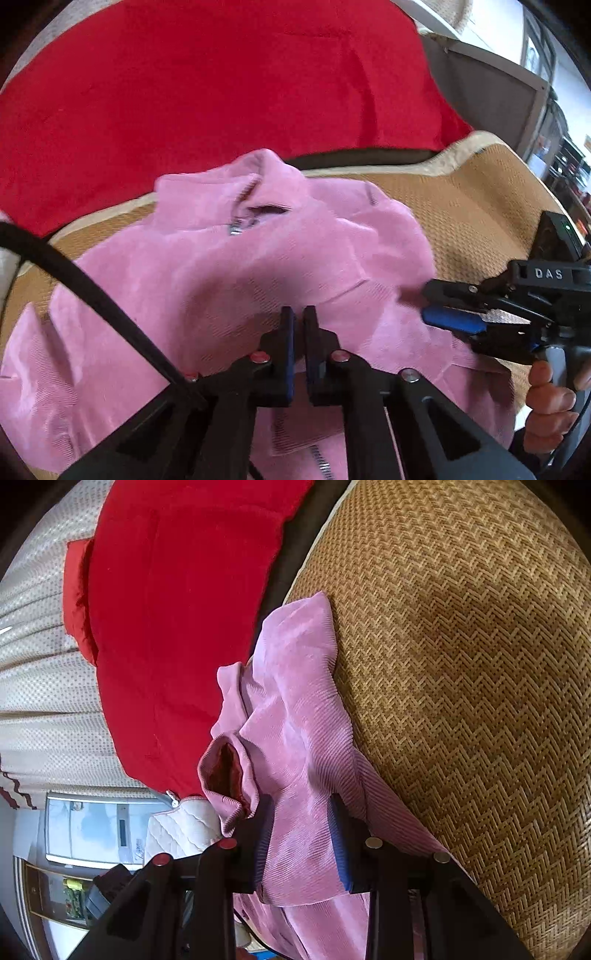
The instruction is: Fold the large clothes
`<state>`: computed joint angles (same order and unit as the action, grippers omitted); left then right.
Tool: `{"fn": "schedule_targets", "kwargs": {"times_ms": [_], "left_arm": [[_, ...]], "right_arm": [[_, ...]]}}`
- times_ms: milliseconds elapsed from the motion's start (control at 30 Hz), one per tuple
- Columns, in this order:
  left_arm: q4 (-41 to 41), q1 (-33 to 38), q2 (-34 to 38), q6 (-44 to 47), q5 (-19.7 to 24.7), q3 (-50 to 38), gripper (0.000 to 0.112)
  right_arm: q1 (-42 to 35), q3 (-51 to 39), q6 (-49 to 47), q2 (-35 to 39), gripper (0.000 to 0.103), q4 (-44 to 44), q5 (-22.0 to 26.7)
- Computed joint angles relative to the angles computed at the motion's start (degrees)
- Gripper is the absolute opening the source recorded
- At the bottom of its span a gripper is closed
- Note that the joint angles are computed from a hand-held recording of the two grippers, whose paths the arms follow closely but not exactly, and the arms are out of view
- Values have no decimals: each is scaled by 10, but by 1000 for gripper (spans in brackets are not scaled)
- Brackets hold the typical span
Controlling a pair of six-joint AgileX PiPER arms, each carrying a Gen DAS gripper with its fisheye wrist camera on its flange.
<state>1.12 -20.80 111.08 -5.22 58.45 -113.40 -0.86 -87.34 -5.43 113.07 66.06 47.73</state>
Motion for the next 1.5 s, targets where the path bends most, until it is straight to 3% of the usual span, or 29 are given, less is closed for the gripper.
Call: {"fn": "schedule_targets", "kwargs": {"times_ms": [100,233,267,300,367,400,467,567,733,833,867,900,933,967,1000,1100,1267,1433,1500], "left_arm": [[-19,28,-47,12,-41,62,2],[-100,68,-83,77,-36,91,4],[-106,70,-81,78,-28,86,21],[-119,71,-78,78,-14,80,54],[-112,61,-82,59,-21,86,87],[-104,48,-89,53,-44,102,87],[-94,31,-79,60,-36,89,87],[-11,-15,-50,31,-23,56,87],[102,-72,25,17,24,-42,87],[129,-78,71,42,50,-95,86],[132,-76,82,48,55,-104,76],[128,-72,90,54,59,-111,59],[111,-63,96,63,65,-120,52],[102,-59,87,61,55,-106,47],[89,-51,64,52,23,-72,33],[73,-38,27,45,-14,-33,14],[-11,34,-56,64,-30,21,14],[-72,149,-139,92,4,87,14],[-74,197,-176,103,7,130,21]], "right_arm": [[2,-3,4,-2,34,-12,-4],[4,-1,5,-3,35,-12,-9],[6,-3,8,-2,35,-14,-12],[8,-3,10,-2,35,-16,-16],[12,-8,13,2,35,-18,-21],[12,-7,11,2,35,-15,-22],[12,-10,5,7,35,-8,-22],[6,-11,-9,11,35,5,-11],[-1,-14,-10,13,35,4,3],[-15,-15,-22,19,35,24,26],[-19,-14,-26,20,35,31,33],[-22,-13,-29,21,35,35,38],[-24,-13,-30,21,35,36,42],[-26,-12,-30,20,35,35,45],[-27,-15,-27,19,35,29,47],[-26,-22,-18,16,35,5,48],[-27,-16,-17,6,35,-10,45],[-20,-8,-12,-6,35,-27,30],[-17,-2,-10,-14,35,-38,21]]}}
